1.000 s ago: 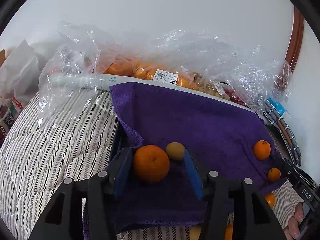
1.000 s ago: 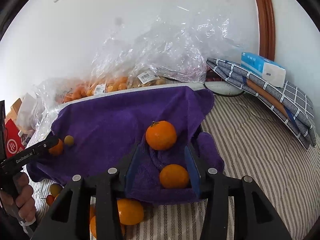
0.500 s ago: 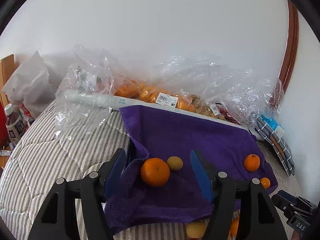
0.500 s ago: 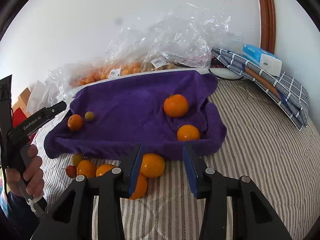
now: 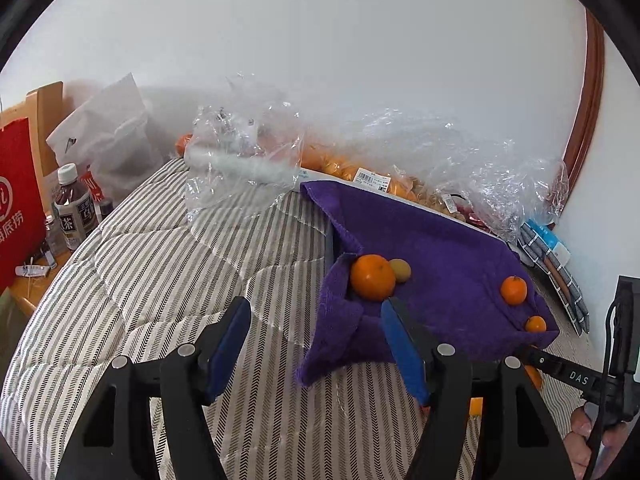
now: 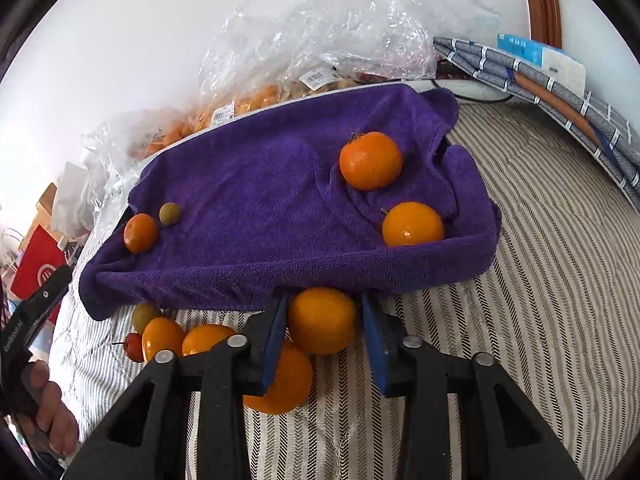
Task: Organize fruits
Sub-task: 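Withdraw both open tools from the towel toward the fruit on the bedspread, then grasp an orange with the right tool while the left tool grasps the red apple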
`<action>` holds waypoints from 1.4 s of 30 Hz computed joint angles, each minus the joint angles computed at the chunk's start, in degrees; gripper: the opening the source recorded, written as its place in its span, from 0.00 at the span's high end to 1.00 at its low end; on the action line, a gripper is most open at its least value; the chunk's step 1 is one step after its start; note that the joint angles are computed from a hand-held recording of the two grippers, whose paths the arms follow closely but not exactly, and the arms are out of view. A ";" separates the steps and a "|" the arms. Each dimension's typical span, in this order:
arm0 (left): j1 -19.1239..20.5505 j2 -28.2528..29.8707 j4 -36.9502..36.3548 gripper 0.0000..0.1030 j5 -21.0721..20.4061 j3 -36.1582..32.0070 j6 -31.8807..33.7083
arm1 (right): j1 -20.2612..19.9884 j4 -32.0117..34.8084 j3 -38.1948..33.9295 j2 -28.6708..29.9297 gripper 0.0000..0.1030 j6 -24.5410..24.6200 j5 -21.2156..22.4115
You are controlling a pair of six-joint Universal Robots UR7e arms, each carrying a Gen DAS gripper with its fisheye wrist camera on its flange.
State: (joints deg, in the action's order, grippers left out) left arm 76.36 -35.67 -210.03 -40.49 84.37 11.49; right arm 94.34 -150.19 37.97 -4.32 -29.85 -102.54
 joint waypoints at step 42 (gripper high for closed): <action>-2.65 2.89 27.29 0.73 1.93 -3.31 -7.49 | -3.67 -20.64 24.43 -12.53 0.66 -5.66 3.86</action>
State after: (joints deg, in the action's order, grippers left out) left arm 73.70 -32.78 -182.74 -38.56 81.06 4.00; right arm 90.67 -170.82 62.40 -16.85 -35.51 -98.68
